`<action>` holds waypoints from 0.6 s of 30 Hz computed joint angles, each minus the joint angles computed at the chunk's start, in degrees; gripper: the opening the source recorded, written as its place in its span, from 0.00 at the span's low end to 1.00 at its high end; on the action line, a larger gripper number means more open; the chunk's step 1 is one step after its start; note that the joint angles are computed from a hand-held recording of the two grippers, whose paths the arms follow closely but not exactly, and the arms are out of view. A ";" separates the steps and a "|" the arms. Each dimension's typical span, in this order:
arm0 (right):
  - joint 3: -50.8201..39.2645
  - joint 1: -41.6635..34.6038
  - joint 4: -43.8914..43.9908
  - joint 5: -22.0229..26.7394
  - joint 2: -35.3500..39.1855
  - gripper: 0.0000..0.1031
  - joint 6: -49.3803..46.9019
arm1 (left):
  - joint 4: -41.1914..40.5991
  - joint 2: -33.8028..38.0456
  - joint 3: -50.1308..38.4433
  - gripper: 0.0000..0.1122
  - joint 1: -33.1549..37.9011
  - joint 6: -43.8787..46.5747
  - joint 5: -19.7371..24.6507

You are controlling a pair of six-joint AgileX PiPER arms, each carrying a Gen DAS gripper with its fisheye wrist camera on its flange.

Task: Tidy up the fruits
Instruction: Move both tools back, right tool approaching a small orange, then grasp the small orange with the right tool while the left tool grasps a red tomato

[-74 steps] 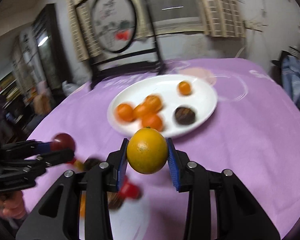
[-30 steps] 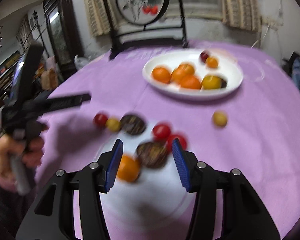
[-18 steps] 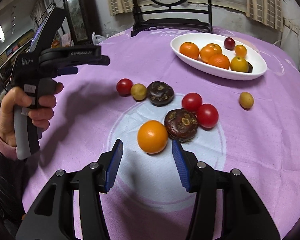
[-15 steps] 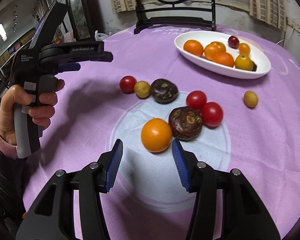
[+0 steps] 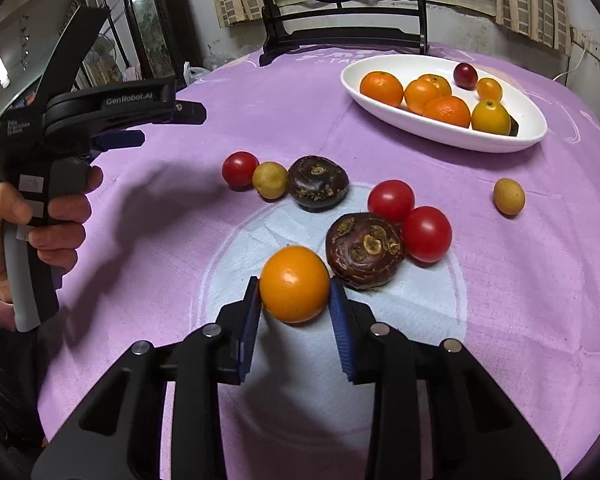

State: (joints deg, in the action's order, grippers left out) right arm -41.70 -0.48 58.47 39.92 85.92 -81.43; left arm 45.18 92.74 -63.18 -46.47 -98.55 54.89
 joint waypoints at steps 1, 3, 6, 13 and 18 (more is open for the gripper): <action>0.07 -0.70 0.73 0.61 -0.18 0.34 -0.67 | 0.20 -0.12 0.16 0.89 -0.03 0.00 -0.11; 0.34 -2.20 2.28 2.20 -0.81 0.34 -2.38 | 1.59 -0.75 0.97 0.89 -0.39 1.10 -1.07; 0.64 -3.25 3.38 2.95 -1.67 0.34 -3.51 | 3.51 -4.43 5.65 0.89 0.33 7.27 -10.99; -0.87 -3.43 0.55 4.93 0.12 0.34 0.39 | 3.29 -6.75 11.50 0.65 1.71 21.00 -24.74; -0.89 -3.71 0.77 4.40 -0.13 0.34 0.95 | -2.05 -4.45 11.27 0.48 2.80 29.83 -30.16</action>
